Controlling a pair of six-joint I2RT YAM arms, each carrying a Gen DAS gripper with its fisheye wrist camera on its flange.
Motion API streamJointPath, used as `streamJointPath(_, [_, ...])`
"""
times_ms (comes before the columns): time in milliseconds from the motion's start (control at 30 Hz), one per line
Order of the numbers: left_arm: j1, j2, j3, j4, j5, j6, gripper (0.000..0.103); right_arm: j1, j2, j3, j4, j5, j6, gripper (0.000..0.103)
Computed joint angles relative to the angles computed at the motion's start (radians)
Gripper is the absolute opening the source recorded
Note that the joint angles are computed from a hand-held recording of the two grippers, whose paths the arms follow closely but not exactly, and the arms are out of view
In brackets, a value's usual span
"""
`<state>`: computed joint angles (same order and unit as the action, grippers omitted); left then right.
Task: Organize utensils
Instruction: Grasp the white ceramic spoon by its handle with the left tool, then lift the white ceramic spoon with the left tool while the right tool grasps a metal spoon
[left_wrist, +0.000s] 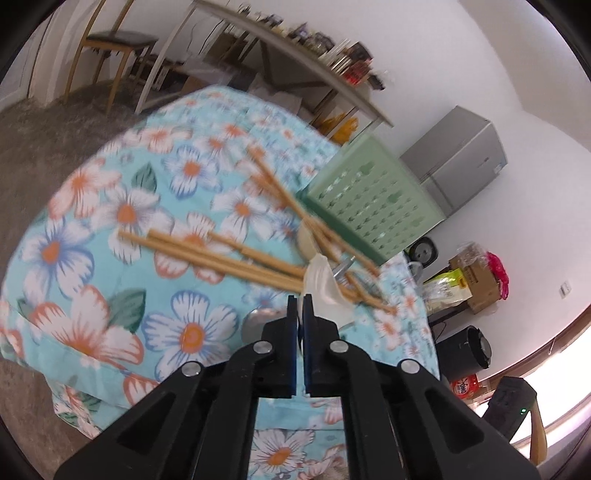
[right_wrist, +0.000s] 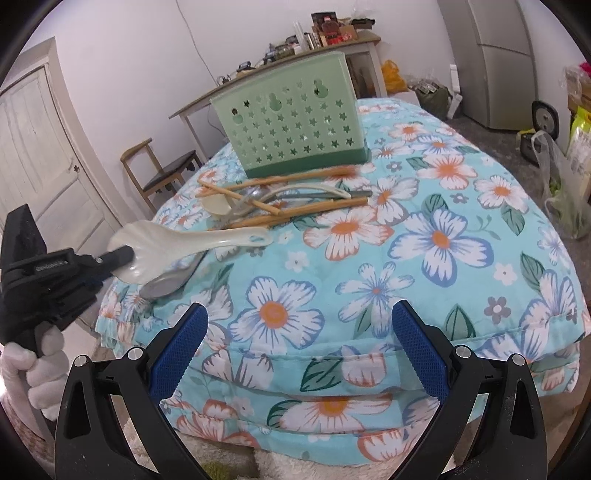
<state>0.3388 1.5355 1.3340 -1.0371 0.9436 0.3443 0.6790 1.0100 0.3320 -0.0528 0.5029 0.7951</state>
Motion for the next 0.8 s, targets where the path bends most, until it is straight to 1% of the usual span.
streamJointPath(100, [0.020,0.012,0.038,-0.038,0.044,0.028,0.002,0.034,-0.010,0.006,-0.006,0.043,-0.018,0.095])
streamJointPath(167, [0.031,0.025,0.049,-0.052,0.052,0.031,0.002,0.069,-0.007,0.019,-0.013,0.083,-0.037,0.095])
streamJointPath(333, [0.079,0.029,0.077,-0.071,0.095,0.046,0.002,0.148,0.001,0.054,-0.041,0.220,-0.104,0.095])
streamJointPath(400, [0.118,0.029,0.113,-0.079,0.127,0.051,0.002,0.165,0.019,0.071,-0.024,0.263,-0.159,0.095])
streamJointPath(500, [0.180,0.049,0.177,-0.094,0.170,0.057,0.002,0.189,0.090,0.109,0.062,0.322,-0.312,0.095])
streamJointPath(533, [0.198,0.056,0.195,-0.096,0.181,0.056,0.002,0.198,0.129,0.124,0.111,0.336,-0.378,0.095])
streamJointPath(633, [0.252,0.080,0.246,-0.104,0.214,0.053,0.002,0.206,0.249,0.181,0.214,0.309,-0.520,0.095])
streamJointPath(733, [0.295,0.098,0.274,-0.096,0.232,0.043,0.002,0.210,0.354,0.241,0.248,0.274,-0.601,0.095])
streamJointPath(800, [0.317,0.112,0.283,-0.093,0.242,0.039,0.002,0.214,0.421,0.281,0.253,0.251,-0.654,0.090])
